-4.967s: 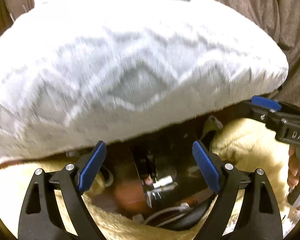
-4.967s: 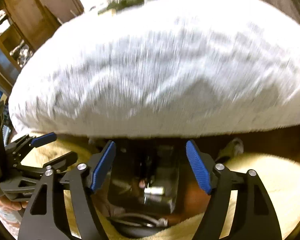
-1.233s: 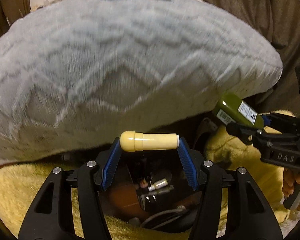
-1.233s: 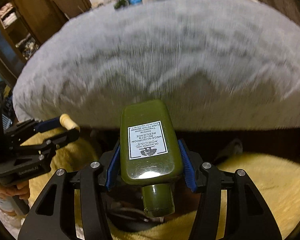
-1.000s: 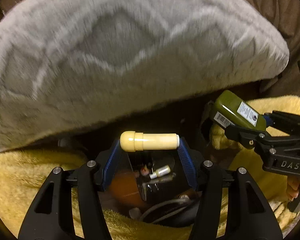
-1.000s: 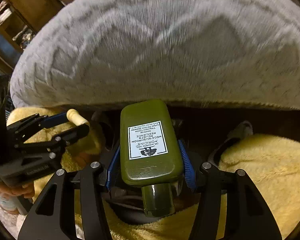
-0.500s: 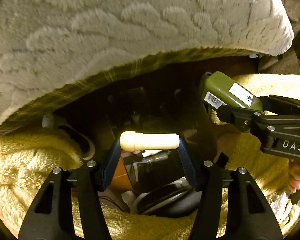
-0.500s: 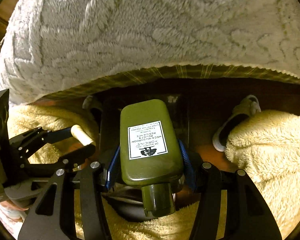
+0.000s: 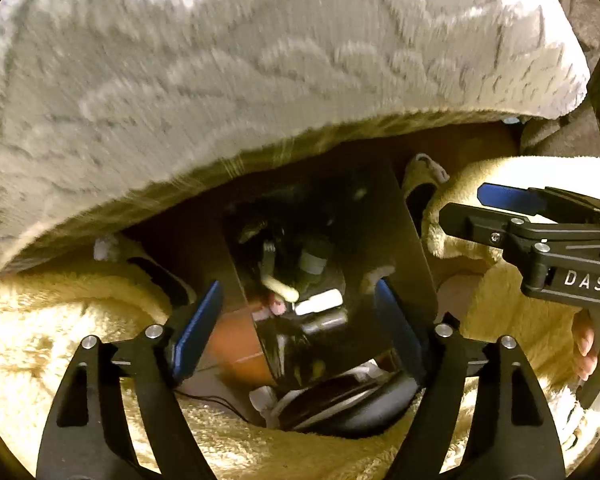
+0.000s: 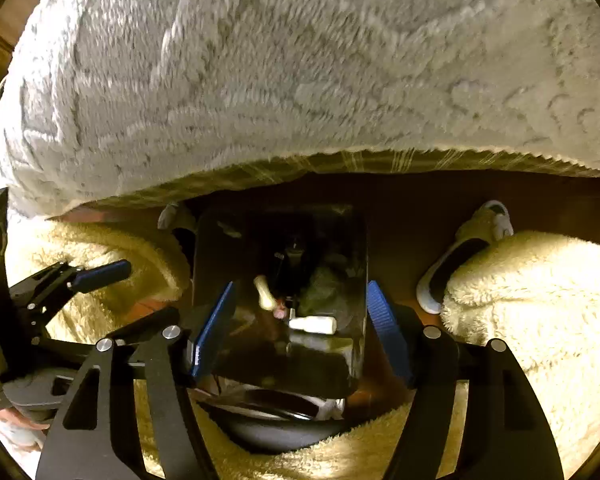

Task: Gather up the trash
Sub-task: 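Lower the cream tube and green bottle into the bin and open both tools, then raise both open tools back toward the remaining items on the bed, then grasp the green bottle with the left tool while the right tool grasps the black spool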

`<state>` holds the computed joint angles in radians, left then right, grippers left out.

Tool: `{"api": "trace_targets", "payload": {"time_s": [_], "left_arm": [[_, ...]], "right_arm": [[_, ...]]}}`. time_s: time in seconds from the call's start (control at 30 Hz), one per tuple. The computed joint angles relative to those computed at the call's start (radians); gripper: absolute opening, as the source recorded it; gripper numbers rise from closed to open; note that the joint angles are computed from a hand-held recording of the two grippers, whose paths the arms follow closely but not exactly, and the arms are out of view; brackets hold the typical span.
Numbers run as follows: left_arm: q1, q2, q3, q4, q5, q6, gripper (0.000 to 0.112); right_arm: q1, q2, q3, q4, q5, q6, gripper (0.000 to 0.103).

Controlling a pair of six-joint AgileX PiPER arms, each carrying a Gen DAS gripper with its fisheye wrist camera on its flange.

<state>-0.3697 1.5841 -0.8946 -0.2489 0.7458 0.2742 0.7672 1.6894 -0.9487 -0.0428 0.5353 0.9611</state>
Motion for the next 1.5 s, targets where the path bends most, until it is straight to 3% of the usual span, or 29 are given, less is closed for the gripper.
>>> {"api": "trace_targets", "payload": {"time_s": [0.1,0.17,0.33,0.6,0.73,1.03,1.23,1.3,1.37,1.5], "left_arm": [[0.003,-0.043,-0.005,0.023,-0.002,-0.013,0.078],[0.001,-0.079,-0.015,0.035,0.002,-0.017,0.080],[0.028,-0.151,-0.087,0.013,0.045,0.005,0.085],[0.098,-0.166,-0.308,0.015,0.082,0.014,0.091],[0.090,-0.099,-0.441,0.116,0.071,-0.072,0.093],[0.126,0.141,-0.775,0.152,0.096,-0.087,0.093],[0.138,0.345,-1.082,0.139,0.206,-0.115,0.093],[0.132,0.407,-1.180,0.147,0.233,-0.130,0.093],[0.126,0.448,-1.252,0.159,0.262,-0.140,0.092],[0.113,0.606,-1.528,0.165,0.397,-0.147,0.089]], "right_arm": [[0.008,-0.044,0.004,-0.069,0.002,0.059,0.087],[0.025,-0.078,-0.016,-0.153,0.042,0.117,0.091],[0.053,-0.148,-0.097,-0.352,0.204,0.217,0.099],[-0.009,-0.208,-0.256,-0.490,0.323,0.184,0.099],[-0.067,-0.159,-0.378,-0.507,0.339,0.115,0.099],[-0.232,0.012,-0.589,-0.405,0.298,-0.073,0.099],[-0.304,0.192,-0.834,-0.379,0.320,-0.180,0.097],[-0.318,0.269,-0.945,-0.354,0.350,-0.252,0.080],[-0.339,0.336,-1.051,-0.304,0.383,-0.323,0.072],[-0.364,0.480,-1.283,-0.244,0.481,-0.429,0.072]]}}
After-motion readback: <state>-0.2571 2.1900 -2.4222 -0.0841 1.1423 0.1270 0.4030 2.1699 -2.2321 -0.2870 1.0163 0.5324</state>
